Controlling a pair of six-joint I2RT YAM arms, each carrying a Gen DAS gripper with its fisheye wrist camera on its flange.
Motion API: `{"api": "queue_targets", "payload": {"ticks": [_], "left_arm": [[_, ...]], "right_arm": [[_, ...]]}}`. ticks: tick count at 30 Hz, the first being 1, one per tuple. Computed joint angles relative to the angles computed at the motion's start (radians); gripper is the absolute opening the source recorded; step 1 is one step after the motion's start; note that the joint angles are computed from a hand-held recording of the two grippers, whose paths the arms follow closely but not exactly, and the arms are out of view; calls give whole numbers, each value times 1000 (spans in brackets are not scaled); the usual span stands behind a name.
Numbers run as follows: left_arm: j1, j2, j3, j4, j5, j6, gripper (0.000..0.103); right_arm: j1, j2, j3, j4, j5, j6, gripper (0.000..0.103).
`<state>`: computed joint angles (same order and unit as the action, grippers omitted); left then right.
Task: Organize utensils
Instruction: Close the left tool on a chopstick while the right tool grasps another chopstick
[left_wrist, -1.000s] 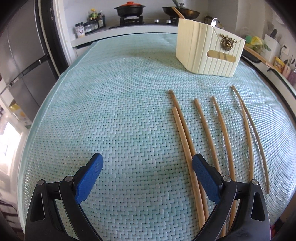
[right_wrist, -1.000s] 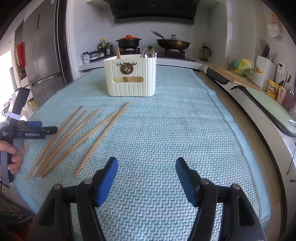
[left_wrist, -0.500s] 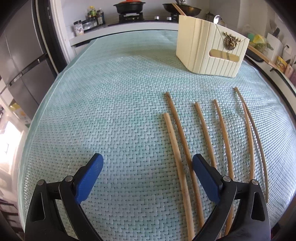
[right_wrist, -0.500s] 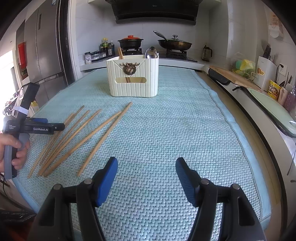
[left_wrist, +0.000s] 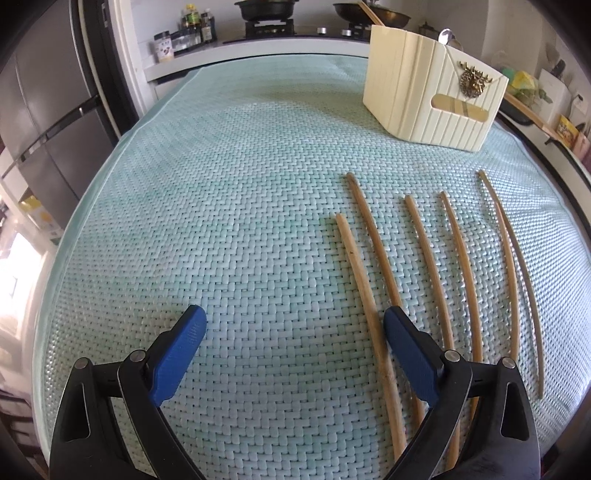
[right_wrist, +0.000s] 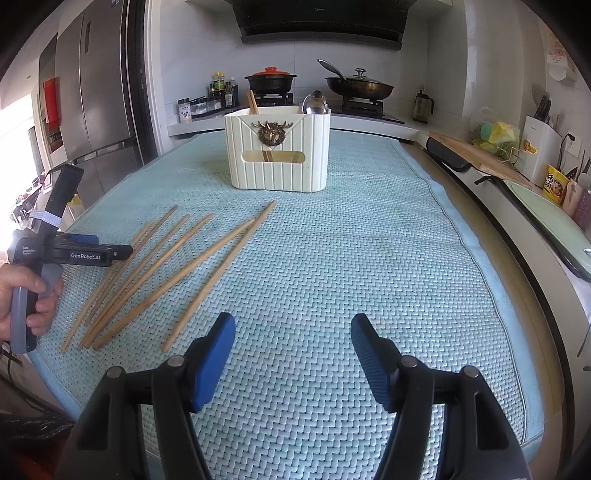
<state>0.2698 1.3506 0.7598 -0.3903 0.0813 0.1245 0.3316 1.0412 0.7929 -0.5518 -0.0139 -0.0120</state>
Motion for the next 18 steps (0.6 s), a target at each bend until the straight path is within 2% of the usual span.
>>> {"api": "queue_targets", "payload": {"ticks": [5,10,13,15,18], "left_arm": [[15,42,38,-8,12,6,96],[36,59,53,-13,24,17,96],[50,62,54,-12,30,27,96],[55,64,54,-12,35,32,96],[54,55,45,-8,38,35,96]], "right_arm": [[-7,183,107,-7,-69,2,66],[20,373,236,8,-200,58,66],[80,482,304,10,-128,47,53],[98,533,331,1,-98,40,52],[137,539,313,32,4,5,35]]}}
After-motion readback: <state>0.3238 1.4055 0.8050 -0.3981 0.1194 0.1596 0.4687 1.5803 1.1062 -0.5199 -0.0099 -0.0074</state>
